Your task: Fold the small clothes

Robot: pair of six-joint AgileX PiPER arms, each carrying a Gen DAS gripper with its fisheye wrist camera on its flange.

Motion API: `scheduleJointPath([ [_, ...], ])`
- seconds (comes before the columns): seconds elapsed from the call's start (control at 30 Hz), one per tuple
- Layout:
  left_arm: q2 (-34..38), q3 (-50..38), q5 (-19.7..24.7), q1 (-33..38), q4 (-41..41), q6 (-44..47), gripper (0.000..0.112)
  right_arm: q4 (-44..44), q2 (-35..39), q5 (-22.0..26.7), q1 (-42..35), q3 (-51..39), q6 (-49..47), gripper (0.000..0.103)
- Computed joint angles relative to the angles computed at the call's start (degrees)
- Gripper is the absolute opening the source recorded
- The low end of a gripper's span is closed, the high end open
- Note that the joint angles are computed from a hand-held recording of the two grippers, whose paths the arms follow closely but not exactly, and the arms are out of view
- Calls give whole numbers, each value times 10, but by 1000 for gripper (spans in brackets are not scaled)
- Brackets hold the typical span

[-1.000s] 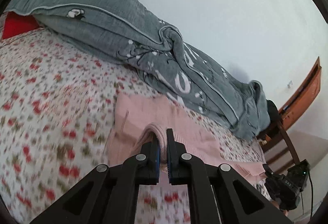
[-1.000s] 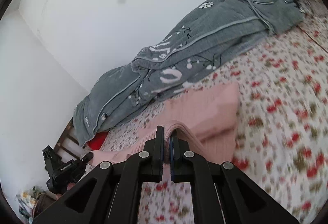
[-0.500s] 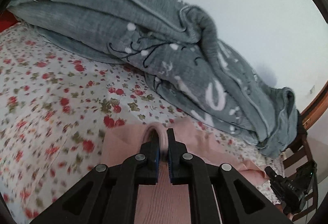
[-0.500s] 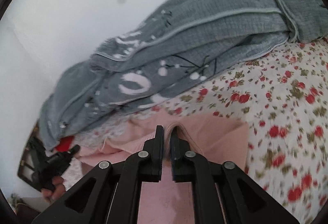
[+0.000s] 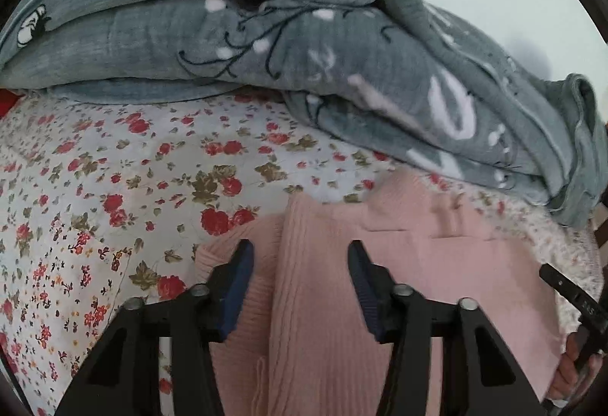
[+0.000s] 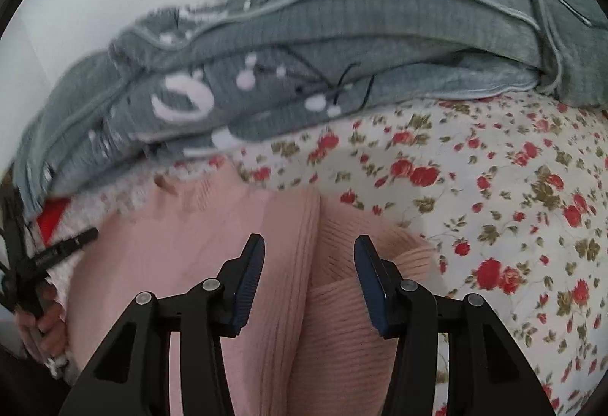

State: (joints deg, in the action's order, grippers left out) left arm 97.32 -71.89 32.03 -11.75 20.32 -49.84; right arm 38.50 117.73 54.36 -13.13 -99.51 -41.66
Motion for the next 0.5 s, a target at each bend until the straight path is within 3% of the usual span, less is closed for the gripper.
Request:
scheduleJointPath([
  [0.03, 4, 5, -6, 0, 8, -13, 20, -20, 4, -7, 11, -2, 3, 39],
  [0.07, 8, 7, -9, 1, 10, -20, 14, -44, 9, -13, 22, -5, 10, 32],
  [0.1, 9, 15, -17, 1, 14, -28, 9, -58, 13, -14, 30, -8, 15, 16],
  [0.17, 4, 29, -34, 1, 29, -38, 7, -84, 7, -38, 46, 4, 15, 5],
  [0.23, -20, 52, -42, -4, 89, -97, 7, -36, -23, -74, 37, 46, -39, 5],
  [0.3, -39, 69, -56, 1, 99, -111, 7, 15, -52, -100, 21, 79, -85, 5],
  [0.43, -14, 50, -3, -18, 131, -129, 8, -111, -39, -125, 53, 80, -5, 5],
  [0.5, 1, 38, 24, -34, 157, -146, 11, -127, -46, -139, 60, 91, -2, 7],
])
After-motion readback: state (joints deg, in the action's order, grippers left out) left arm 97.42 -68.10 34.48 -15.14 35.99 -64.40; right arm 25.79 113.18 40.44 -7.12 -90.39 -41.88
